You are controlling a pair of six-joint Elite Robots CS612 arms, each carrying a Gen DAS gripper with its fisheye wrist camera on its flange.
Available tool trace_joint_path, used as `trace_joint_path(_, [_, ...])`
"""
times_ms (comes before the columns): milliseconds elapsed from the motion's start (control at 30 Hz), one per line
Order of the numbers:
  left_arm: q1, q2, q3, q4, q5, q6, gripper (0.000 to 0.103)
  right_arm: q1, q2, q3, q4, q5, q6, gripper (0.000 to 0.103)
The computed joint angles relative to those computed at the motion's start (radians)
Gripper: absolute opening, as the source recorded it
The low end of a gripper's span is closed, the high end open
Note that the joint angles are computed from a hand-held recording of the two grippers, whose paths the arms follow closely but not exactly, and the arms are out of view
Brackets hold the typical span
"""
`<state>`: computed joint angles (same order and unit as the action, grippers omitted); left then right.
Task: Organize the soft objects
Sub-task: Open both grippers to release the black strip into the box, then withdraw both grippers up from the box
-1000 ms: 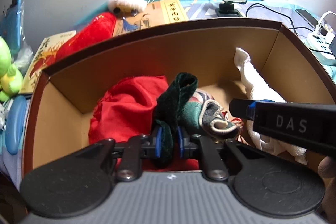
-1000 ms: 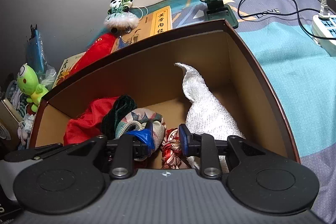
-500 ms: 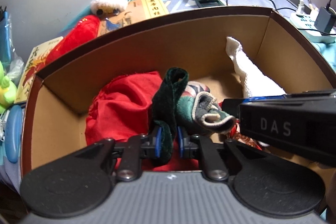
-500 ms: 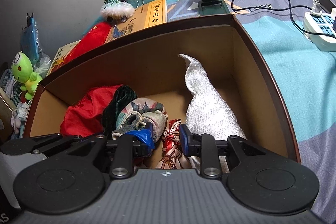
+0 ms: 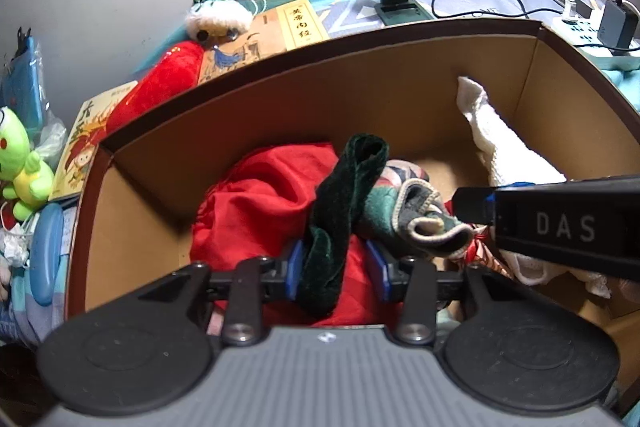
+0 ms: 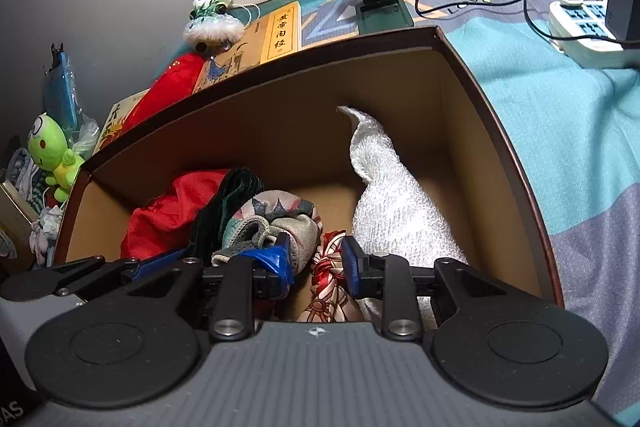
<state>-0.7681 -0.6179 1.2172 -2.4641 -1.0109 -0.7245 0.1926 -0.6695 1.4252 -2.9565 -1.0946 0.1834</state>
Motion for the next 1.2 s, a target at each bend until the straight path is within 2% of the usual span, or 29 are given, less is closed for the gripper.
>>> trace_joint_path(133, [-0.004, 0.003, 0.000, -0.003, 0.026, 0.004, 0.050, 0.000, 0.003, 0.005, -0.038, -0.011, 0.019, 0.010])
trace_joint_path(200, [-0.006, 0.005, -0.004, 0.010, 0.043, -0.008, 0.056, 0.000, 0.004, 0.010, -0.065, -0.017, 0.029, 0.010])
trace_joint_path(467, [-0.013, 0.009, -0.005, 0.017, 0.094, -0.041, 0.062, 0.000, 0.010, 0.033, -0.183, -0.027, 0.061, 0.010])
trace_joint_path(733, [-0.017, 0.001, -0.004, 0.055, 0.111, -0.104, 0.065, -0.002, 0.009, 0.037, -0.190, -0.014, 0.055, 0.010])
trace_joint_path(933, [-0.026, -0.030, 0.017, 0.110, 0.137, -0.166, 0.065, -0.006, 0.012, 0.033, -0.198, 0.001, 0.067, 0.010])
trace_joint_path(1067, [-0.040, -0.064, 0.053, 0.111, 0.165, -0.189, 0.066, 0.003, -0.010, 0.048, -0.196, -0.069, 0.047, 0.011])
trace_joint_path(1200, [-0.057, -0.101, 0.083, 0.128, 0.193, -0.229, 0.067, -0.006, -0.045, 0.089, -0.228, -0.066, 0.049, 0.011])
